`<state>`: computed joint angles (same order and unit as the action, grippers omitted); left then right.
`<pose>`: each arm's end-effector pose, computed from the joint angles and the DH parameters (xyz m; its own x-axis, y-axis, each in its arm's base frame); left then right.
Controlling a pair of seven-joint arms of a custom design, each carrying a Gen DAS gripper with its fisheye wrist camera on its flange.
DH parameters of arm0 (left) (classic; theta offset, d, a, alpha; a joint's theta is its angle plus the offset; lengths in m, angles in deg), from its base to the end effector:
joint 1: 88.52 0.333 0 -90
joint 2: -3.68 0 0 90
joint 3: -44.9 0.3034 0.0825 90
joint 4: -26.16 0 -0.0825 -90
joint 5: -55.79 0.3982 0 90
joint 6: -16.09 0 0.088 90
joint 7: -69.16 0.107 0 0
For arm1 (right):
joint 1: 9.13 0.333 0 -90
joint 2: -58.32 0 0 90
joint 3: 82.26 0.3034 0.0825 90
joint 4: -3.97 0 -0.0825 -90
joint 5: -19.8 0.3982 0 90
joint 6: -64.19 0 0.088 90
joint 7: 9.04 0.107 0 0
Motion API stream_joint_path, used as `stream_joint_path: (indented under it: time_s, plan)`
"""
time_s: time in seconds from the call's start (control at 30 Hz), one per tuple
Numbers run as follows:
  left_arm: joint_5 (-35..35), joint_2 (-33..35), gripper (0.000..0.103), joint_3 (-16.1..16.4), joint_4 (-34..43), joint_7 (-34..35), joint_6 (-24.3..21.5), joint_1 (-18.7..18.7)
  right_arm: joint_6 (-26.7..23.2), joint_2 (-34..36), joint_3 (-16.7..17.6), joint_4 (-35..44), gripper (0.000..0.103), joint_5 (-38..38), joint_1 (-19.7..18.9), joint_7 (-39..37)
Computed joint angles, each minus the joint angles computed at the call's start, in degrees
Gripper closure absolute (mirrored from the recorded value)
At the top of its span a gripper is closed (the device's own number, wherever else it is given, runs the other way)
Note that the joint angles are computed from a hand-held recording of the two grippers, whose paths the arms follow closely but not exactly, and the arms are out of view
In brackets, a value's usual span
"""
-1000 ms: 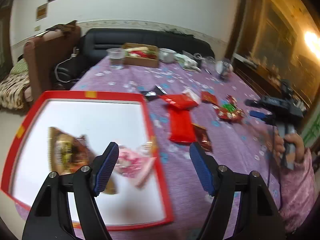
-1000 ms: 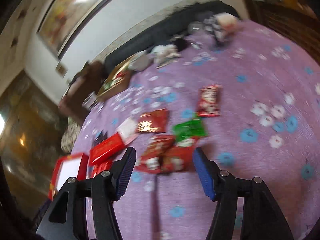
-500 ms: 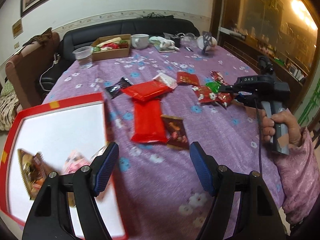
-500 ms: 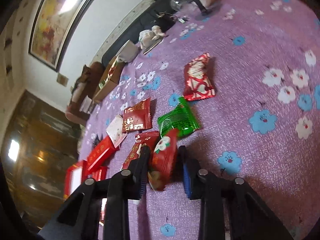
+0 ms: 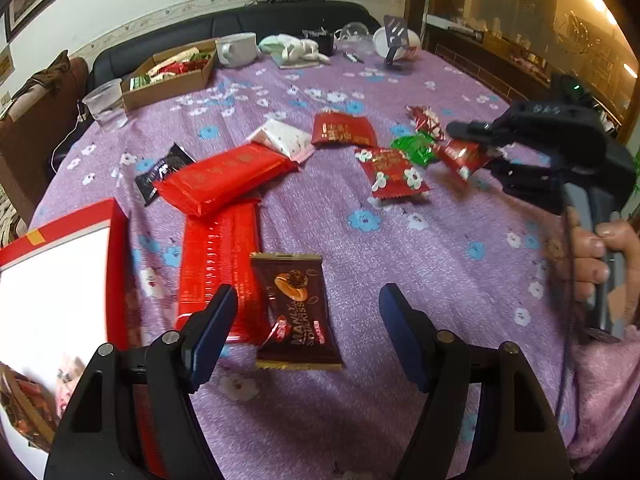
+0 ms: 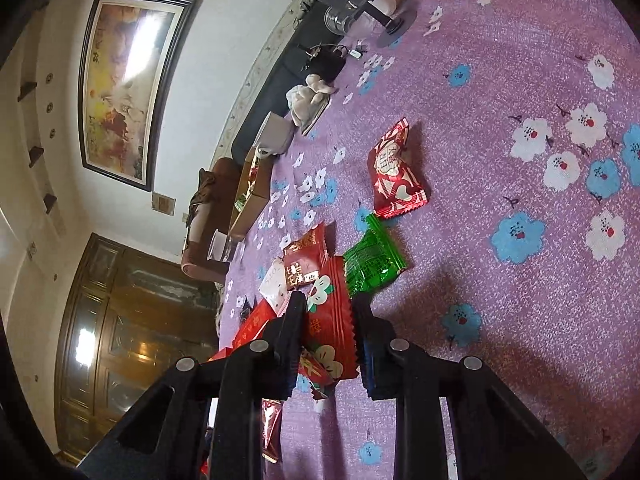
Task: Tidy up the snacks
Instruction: 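Grasp a red candy packet with the right gripper while the left grasps a brown wafer packet, then carry both packets over the tray box and open both grippers to drop them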
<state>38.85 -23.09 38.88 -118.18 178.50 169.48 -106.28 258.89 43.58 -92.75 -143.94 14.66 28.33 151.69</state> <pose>0.4253 -0.1802 0.4926 -0.5136 -0.8579 0.0148 -0.6912 0.4035 -0.5995 0.4296 0.2265 0.4595 -0.2115 -0.5288 -0.8220 -0.6169 0.7245 -0.3074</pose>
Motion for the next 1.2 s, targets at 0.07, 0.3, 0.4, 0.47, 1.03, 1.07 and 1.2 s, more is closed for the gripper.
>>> stream_joint_path:
  time_s: [0.07,0.3,0.4,0.47,1.03,1.07,1.2]
  plan:
    - [0.32,0.64,0.048,-0.26,0.15,-0.26,-0.37,0.17,0.88,-0.07,-0.61,-0.13,0.079,-0.45,0.52,0.34]
    - [1.05,1.33,0.069,-0.51,-1.07,1.18,2.1,-0.8,2.46,-0.34,-1.05,-0.33,0.079,-3.49,0.49,3.03]
    - [1.31,1.38,0.07,-0.88,-1.04,0.48,2.16,-0.69,3.29,-0.29,-0.9,-0.49,0.079,-4.75,0.08,4.26]
    - [1.97,1.27,0.07,-1.33,-1.14,-0.01,2.39,-0.47,3.48,-0.01,-2.54,-0.27,0.079,-7.08,1.23,6.09]
    - [1.58,-0.49,0.071,-0.84,-2.04,-1.31,2.07,-2.82,1.34,1.53,-5.08,2.18,0.079,-12.29,3.47,8.99]
    - [1.38,-0.74,0.072,-0.84,-2.08,-1.13,1.96,-3.06,1.41,1.57,-5.26,2.23,0.079,-12.51,3.66,9.05]
    - [0.45,-1.37,0.071,-0.57,-1.82,-0.77,1.53,-3.64,1.59,1.56,-4.07,2.23,0.079,-12.36,2.59,8.94]
